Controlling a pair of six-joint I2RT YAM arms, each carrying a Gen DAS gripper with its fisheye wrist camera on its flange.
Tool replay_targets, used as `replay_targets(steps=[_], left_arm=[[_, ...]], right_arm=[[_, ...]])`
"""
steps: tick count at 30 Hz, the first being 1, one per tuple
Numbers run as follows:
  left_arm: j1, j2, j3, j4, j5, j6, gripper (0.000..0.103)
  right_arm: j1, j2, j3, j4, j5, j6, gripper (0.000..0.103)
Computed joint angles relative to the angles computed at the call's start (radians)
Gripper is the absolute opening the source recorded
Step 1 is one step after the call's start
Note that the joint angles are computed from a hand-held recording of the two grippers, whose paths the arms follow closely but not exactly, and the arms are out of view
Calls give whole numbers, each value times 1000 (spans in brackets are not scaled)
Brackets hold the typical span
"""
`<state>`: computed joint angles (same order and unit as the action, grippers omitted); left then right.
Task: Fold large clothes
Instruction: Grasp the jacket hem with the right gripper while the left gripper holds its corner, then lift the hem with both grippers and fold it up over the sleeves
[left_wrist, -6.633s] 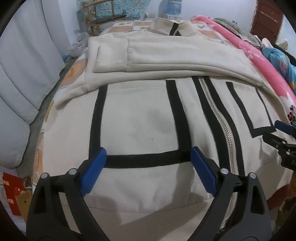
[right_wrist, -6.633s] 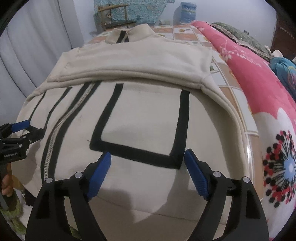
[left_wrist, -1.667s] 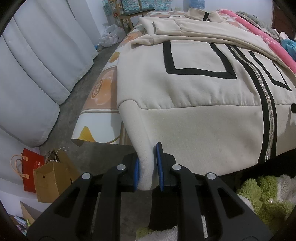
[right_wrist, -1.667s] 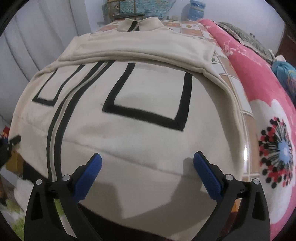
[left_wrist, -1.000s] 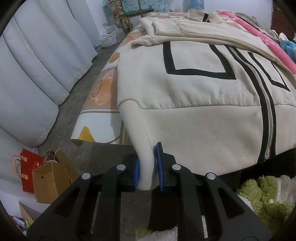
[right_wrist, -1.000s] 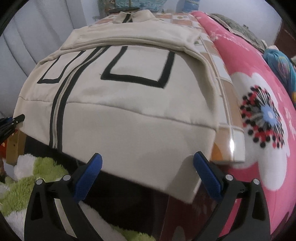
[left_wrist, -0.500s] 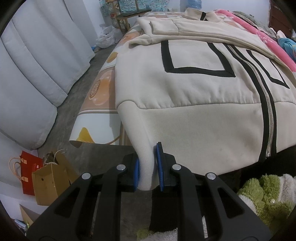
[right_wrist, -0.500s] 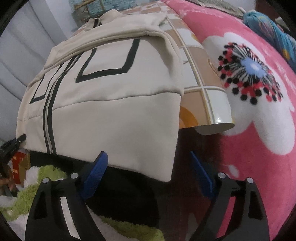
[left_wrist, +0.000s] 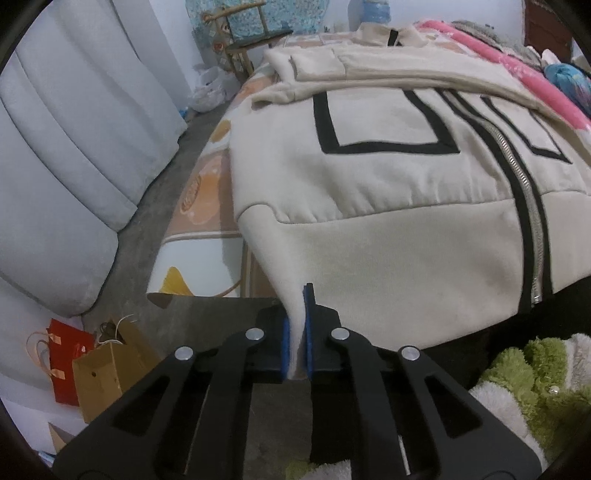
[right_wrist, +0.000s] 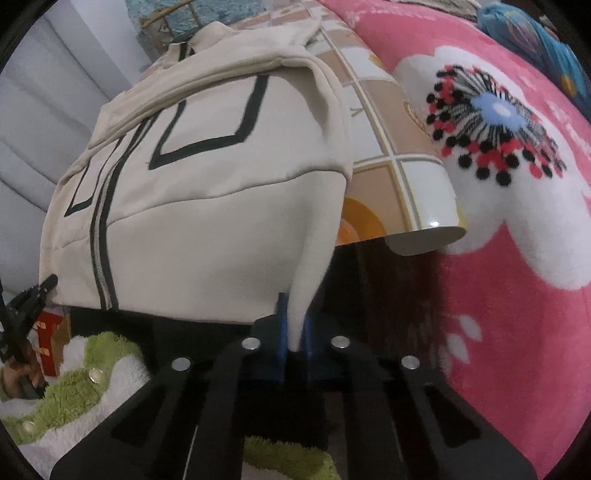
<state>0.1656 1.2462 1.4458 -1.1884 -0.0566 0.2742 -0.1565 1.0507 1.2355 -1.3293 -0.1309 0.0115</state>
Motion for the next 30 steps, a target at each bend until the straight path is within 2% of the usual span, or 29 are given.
replay_targets(steps=[3,6,14,17,20,24,27,30], left_arm=[[30,-7,27,-21,40,13,5],[32,-24,29,-32,38,42,5],[73,-43,57,-147,84,84,5],[137,-17,104,-182,206,94,5],[205,74,222,-242,384,72,5],[239,196,379,-265,557,-5,5],[258,283,474,-261,650,-84,5],[279,367,549,-247,726,-174,5]], right_arm=[[26,-11,17,-15,26,-14,6],[25,-31,25,-34,24,-30,5],[-126,-75,17,-104,-74,-131,5],[-190,-64,30,-103,-149,-172,5],[-260,-9,84,-101,-271,-202,5],[-271,69,170,-62,-387,-159,5],[-263,120,229,-19,-422,-107,5],[-201,174,290,48,-415,-21,5]])
